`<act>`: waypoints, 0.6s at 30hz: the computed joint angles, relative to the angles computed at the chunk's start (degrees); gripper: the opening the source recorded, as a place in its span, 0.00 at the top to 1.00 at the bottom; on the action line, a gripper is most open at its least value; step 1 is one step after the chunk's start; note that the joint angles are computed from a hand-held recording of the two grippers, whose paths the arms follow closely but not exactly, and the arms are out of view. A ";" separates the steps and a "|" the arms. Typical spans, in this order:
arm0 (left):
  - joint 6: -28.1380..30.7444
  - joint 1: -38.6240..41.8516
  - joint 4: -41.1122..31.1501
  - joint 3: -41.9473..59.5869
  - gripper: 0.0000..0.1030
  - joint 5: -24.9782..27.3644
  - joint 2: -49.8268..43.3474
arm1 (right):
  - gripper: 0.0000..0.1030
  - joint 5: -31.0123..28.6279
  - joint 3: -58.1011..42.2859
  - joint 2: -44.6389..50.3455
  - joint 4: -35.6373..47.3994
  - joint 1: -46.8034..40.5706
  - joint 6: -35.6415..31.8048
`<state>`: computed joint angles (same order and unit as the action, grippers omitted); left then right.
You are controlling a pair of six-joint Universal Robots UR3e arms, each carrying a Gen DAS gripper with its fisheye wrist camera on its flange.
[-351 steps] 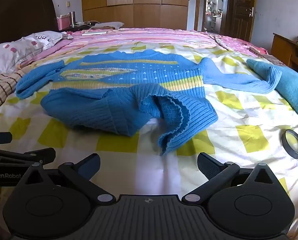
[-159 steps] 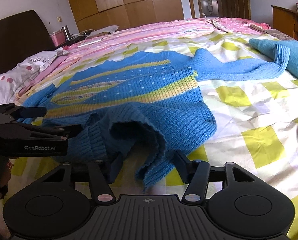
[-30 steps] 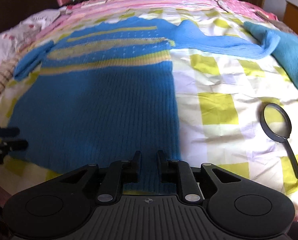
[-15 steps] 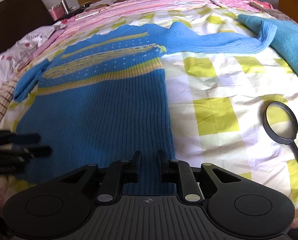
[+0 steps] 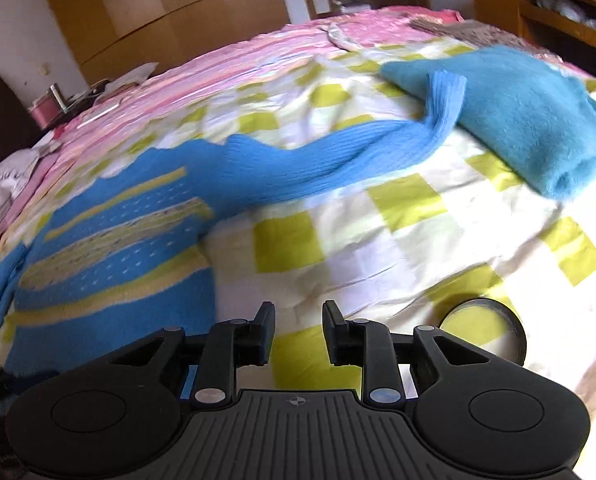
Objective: Fold small clothes
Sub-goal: 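Release the hem and grasp the sleeve cuff with the right gripper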
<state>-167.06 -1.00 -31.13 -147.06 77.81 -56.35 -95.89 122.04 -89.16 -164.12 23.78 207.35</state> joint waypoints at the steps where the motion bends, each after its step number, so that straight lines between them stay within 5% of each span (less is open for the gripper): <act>1: -0.22 -0.96 1.29 0.33 0.48 0.61 -1.25 | 0.74 0.20 -0.22 0.49 0.39 -0.35 -0.29; 7: -1.63 -3.60 6.06 3.90 0.48 -0.28 -8.83 | 0.74 -1.87 -2.82 3.26 -1.91 -4.09 -1.72; 18: -9.75 -9.59 20.42 14.19 0.47 1.90 -29.25 | 0.58 -3.57 -20.32 19.58 -3.18 -14.14 2.67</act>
